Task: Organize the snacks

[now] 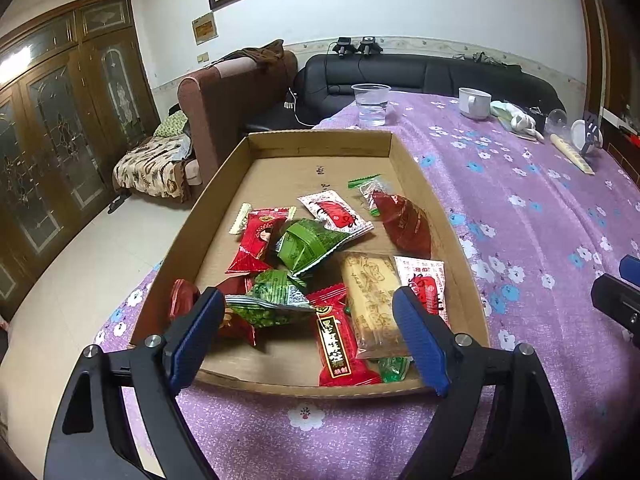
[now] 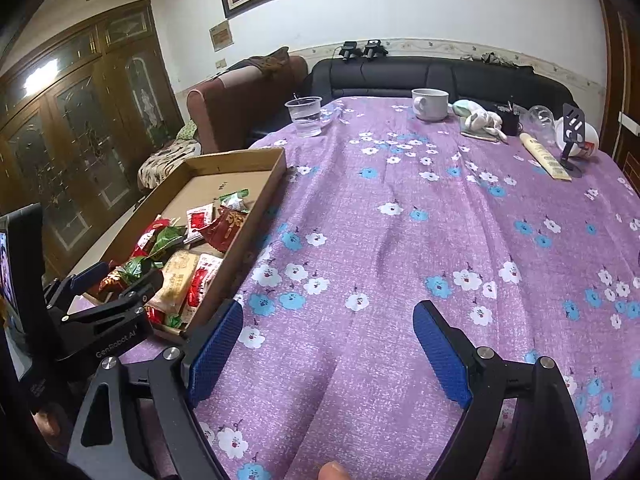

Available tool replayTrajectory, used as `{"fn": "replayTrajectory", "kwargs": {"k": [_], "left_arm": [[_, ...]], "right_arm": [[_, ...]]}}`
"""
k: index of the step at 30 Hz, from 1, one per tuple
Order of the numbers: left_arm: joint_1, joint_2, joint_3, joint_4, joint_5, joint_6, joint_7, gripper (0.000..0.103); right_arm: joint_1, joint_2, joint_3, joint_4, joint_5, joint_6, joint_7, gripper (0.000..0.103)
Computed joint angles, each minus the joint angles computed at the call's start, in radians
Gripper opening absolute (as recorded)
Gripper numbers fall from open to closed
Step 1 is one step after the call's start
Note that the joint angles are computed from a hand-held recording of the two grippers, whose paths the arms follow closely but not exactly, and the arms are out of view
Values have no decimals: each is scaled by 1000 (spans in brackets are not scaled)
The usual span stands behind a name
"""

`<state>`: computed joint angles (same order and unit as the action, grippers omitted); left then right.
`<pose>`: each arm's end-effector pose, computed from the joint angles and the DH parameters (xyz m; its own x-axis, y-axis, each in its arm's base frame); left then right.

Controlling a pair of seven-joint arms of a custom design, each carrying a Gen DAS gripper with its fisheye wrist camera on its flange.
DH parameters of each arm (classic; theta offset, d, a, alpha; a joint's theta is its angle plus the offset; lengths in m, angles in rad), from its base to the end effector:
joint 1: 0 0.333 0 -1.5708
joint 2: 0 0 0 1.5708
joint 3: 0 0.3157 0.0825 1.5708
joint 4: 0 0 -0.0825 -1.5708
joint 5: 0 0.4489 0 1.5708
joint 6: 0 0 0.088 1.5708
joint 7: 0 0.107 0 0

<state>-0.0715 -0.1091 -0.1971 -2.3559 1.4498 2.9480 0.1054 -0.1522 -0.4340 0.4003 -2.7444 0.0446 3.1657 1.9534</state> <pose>0.5126 -0.2089 0.3666 -0.1069 -0.9857 -0.1305 -0.6203 0.1687 -0.7660 0.4578 0.1059 0.3942 -0.0739 -0.9859 -0.1503 -0.6670 0.1609 -0.7275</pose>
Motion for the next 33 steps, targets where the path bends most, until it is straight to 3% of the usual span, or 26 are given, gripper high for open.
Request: {"fn": "replayTrajectory", "kwargs": {"k": [11,19,21,26,31,33], "left_arm": [[-22,-3,-14,7,18,5,13,87],[-56,2,-33,20,-71,20,126,87],[-72,9,-40,28,-131,31,194,87],[-128,38,-50,35,-419,87,493,87],[-200,80,-65,51,-746,89,797,87],[-217,98,-75,65,-792,75,840,87]], "right_arm": [[-68,-70,28,-55,-4,-12,51,88],[-61,-147,-34,-122,19,-27,64,88],[-58,-170,-51,-142,27,-32,67,88],[-63,-233,-88,-193,54,-40,77,88],[-112,-321,-76,-244,54,-72,106,89],[-118,-346,-87,-262,49,-77,106,88]]}}
